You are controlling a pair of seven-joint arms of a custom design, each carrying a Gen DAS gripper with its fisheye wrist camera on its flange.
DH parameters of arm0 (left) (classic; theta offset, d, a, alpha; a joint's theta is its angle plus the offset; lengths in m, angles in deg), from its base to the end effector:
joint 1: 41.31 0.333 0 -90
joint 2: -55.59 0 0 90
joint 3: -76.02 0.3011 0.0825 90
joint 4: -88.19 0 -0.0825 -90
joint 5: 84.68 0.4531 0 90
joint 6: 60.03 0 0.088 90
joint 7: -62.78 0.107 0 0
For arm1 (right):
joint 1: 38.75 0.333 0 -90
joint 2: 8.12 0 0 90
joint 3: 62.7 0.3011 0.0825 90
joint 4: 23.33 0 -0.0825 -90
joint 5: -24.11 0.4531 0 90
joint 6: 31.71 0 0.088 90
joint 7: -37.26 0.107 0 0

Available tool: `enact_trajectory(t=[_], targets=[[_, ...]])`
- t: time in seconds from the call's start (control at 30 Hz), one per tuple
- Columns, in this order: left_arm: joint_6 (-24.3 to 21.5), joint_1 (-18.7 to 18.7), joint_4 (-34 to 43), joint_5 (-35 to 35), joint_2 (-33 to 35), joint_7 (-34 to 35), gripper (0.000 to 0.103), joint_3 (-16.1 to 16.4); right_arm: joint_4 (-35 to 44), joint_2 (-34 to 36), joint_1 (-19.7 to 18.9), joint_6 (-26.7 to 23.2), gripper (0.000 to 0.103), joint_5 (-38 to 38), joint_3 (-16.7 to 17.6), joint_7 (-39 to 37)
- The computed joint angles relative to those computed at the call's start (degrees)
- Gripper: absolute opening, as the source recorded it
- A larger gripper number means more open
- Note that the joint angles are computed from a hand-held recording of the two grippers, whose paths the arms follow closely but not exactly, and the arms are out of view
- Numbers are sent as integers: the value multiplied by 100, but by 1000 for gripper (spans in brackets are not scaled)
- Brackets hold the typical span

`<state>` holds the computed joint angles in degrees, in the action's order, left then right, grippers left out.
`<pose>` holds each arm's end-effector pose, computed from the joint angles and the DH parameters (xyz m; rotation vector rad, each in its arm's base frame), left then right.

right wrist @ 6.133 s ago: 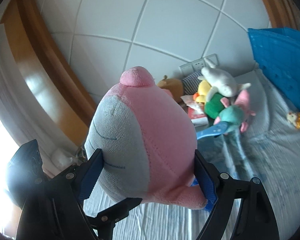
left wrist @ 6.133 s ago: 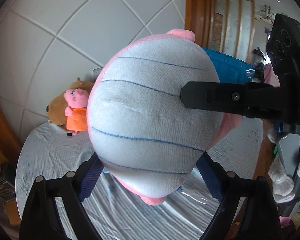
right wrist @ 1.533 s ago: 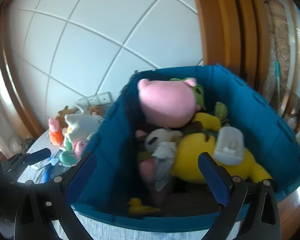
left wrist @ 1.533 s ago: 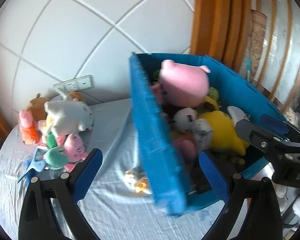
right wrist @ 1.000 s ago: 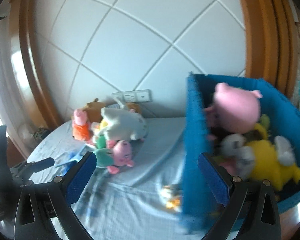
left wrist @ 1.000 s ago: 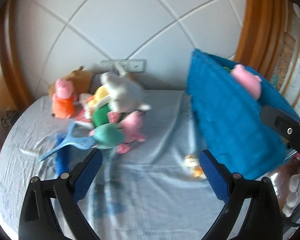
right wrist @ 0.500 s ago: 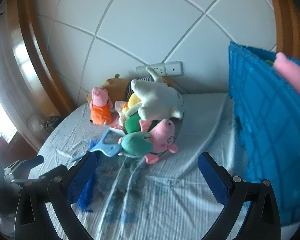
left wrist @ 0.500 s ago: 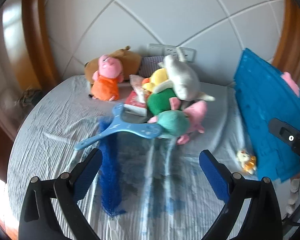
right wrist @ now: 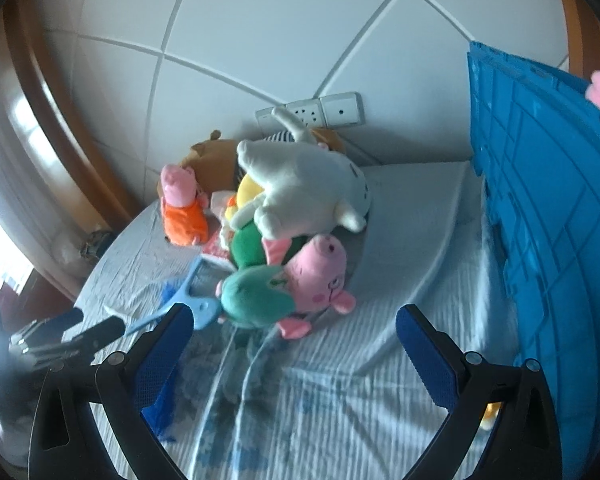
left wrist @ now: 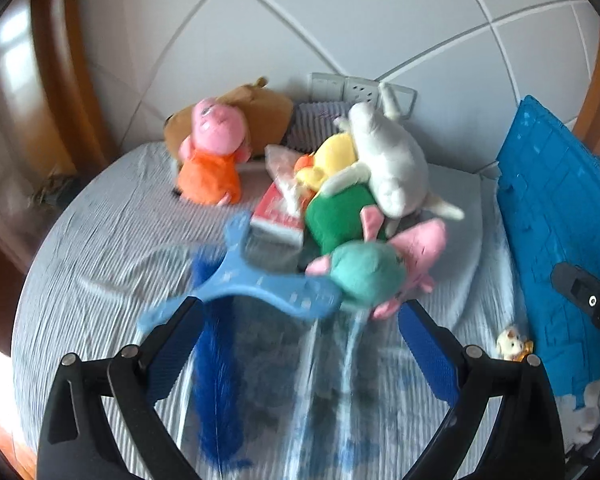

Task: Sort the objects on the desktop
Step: 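Grasp the Daddy Pig plush with glasses using the right tool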

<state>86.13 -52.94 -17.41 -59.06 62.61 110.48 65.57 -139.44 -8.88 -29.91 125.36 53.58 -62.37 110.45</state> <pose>0.6484 -0.2647 0.4834 -1.9052 1.7897 -0.6662 0.6527 0.0858 0.4898 -1.7253 1.6369 -0.3696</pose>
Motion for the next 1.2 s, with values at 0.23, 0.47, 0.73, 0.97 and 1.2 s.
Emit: enact_trajectory(t=[0.23,0.47,0.73,0.97,1.2], targets=[[-184,-108,1608,-132,1353,772,99,28,956,885,-90,-4,79,-585,-60,820],[-580,-366,3164,-384,2695,1383,99,138,2179,1972,-260,-537,69,-881,-41,1102],[-915,-285,3509,-973,3270,1929,82,33,3746,3396,-304,-1354,71,-1001,95,1030],[-708,-63,2423,-1493,2685,2516,82,-191,3581,3498,-316,-1809,57,-1072,140,1117],[-131,-98,919,-1319,1676,2286,82,-77,1602,2254,-387,-1449,57,-614,134,1066]])
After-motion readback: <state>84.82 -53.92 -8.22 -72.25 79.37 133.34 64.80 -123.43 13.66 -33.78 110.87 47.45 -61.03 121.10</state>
